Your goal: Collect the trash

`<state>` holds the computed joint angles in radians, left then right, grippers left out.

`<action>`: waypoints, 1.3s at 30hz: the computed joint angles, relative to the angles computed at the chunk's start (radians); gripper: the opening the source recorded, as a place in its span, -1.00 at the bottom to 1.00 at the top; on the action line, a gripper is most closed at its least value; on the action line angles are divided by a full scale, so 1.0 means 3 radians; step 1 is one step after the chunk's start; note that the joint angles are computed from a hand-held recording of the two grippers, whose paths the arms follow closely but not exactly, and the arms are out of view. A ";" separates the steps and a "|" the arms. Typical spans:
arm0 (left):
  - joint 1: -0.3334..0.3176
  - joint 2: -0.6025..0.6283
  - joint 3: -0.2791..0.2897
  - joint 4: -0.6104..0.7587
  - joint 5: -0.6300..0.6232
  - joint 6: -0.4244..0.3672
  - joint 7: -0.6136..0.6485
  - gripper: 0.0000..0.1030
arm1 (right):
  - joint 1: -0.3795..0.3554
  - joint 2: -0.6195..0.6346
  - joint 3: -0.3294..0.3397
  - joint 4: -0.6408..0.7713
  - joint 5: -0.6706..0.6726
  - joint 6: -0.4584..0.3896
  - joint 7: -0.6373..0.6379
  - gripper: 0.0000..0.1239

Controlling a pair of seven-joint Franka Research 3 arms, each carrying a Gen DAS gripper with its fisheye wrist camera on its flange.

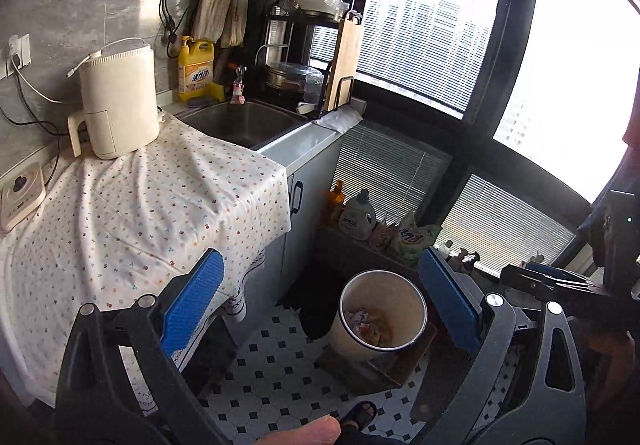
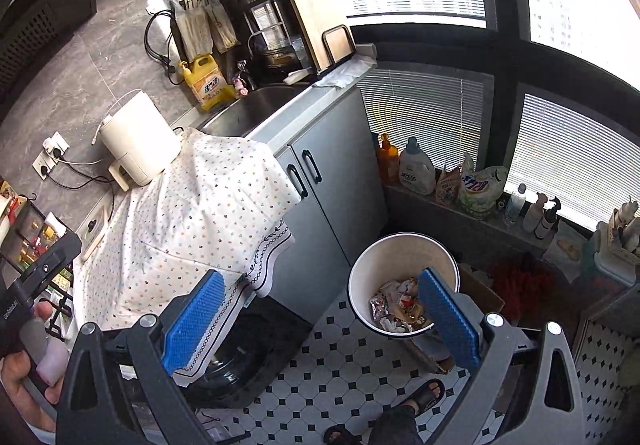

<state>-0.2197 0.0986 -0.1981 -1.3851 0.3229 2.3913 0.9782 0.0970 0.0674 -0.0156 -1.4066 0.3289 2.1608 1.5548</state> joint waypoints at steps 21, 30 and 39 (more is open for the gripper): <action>0.0331 -0.1234 -0.0057 -0.1148 0.0346 0.0049 -0.0574 0.88 | 0.0250 -0.0412 0.0128 -0.0252 -0.0166 0.0211 -0.0009 0.54; 0.0464 -0.1461 -0.0074 -0.1341 0.0428 -0.0023 -0.0775 0.88 | 0.0342 -0.0295 0.0175 -0.0148 -0.0189 0.0253 0.0033 0.54; 0.0496 -0.1512 -0.0066 -0.1388 0.0417 -0.0023 -0.0790 0.88 | 0.0401 -0.0294 0.0195 -0.0159 -0.0153 0.0261 0.0039 0.54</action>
